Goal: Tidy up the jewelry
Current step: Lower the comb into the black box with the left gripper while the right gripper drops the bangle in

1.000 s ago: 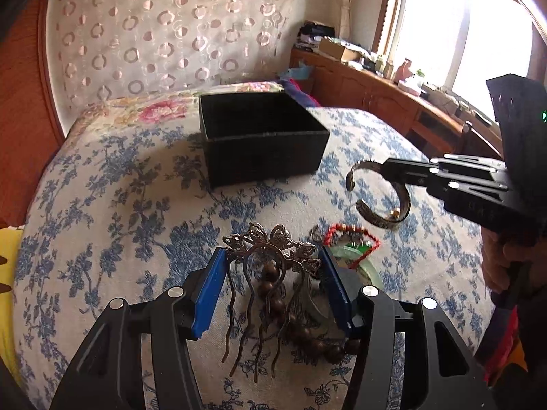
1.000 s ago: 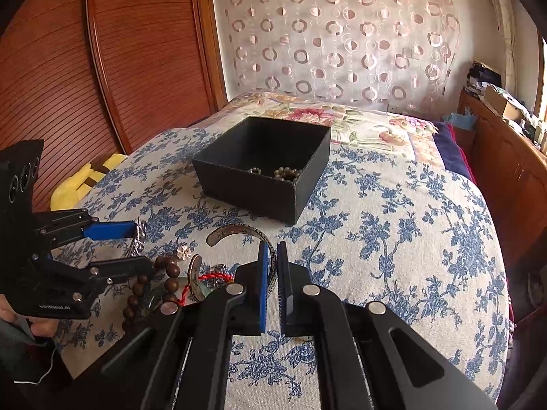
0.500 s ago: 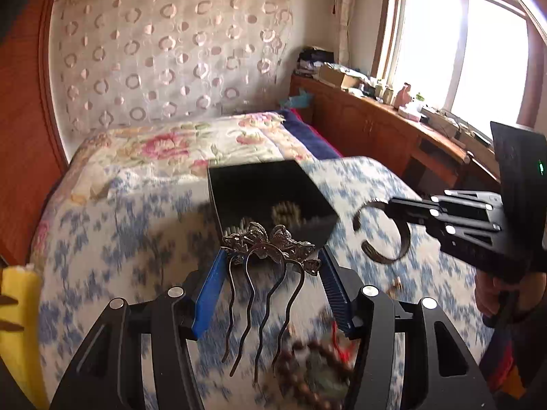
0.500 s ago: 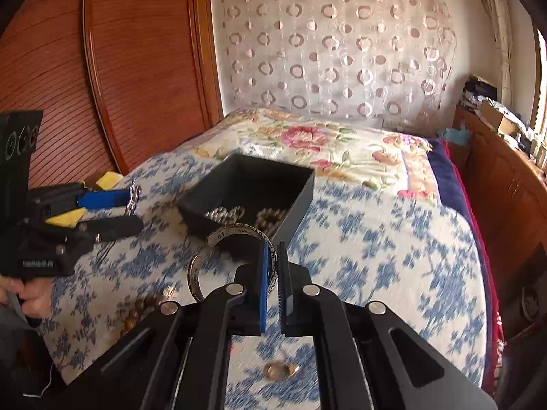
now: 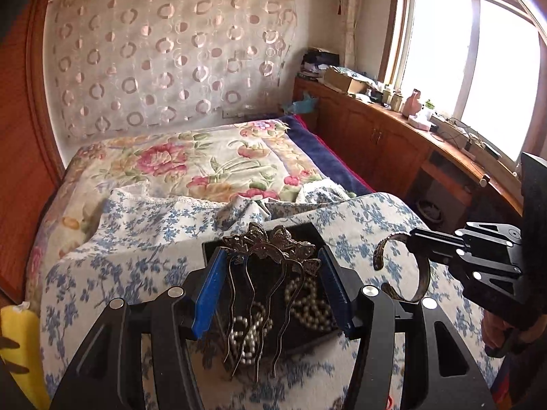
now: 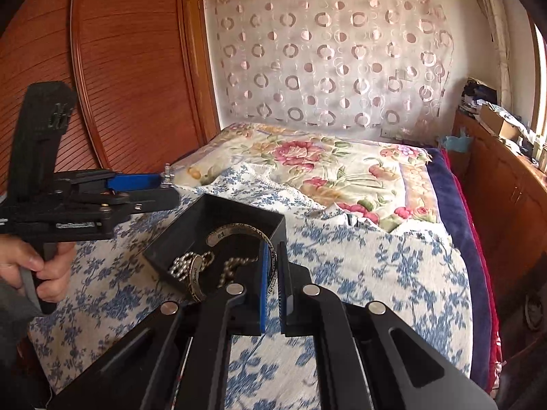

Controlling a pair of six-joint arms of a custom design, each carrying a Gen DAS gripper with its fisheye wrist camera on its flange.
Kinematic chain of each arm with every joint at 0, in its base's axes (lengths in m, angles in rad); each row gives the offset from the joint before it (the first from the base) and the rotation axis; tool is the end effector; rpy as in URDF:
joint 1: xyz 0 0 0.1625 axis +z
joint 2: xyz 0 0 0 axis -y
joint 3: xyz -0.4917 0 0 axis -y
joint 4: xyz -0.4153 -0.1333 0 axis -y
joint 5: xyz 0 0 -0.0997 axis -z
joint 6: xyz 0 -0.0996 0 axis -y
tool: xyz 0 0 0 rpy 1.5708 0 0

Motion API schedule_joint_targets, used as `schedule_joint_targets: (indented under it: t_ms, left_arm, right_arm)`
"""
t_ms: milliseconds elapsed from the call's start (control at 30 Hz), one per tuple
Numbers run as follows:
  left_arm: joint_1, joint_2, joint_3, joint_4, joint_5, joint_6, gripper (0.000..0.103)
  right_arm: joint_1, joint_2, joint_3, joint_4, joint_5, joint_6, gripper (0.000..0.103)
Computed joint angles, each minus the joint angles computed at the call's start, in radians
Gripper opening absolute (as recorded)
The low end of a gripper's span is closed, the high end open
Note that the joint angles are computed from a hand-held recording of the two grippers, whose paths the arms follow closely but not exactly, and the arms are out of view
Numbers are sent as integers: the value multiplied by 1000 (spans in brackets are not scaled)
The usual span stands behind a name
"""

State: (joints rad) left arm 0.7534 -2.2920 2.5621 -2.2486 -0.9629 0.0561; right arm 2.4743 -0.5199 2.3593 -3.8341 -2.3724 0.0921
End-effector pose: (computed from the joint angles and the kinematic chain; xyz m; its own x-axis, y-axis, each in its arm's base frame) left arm -0.0154 -0.2752 0.3854 -0.6880 0.4783 -0.5457 0.7093 0.6022 -0.3665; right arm 0.3806 -0.2213 -0.0158 -0.7256 -0.3101 0.6143 -0.6520 0.5951 -0.4698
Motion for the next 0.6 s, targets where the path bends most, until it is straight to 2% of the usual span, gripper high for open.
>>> schedule_joint_targets:
  t_ms: [200,367,600]
  left_arm:
    - [114,166,6,-203,-36,85,53]
    - [180,237,4,-268,-58,134,53]
    - [224,268,0,-317,-77,175,53]
  right_arm:
    - [-35,6,-10,-22,22,-63,6]
    - [-57,21,-13,-42,29,-90,6]
    - [-79,36,-8,-52,28,-88,6]
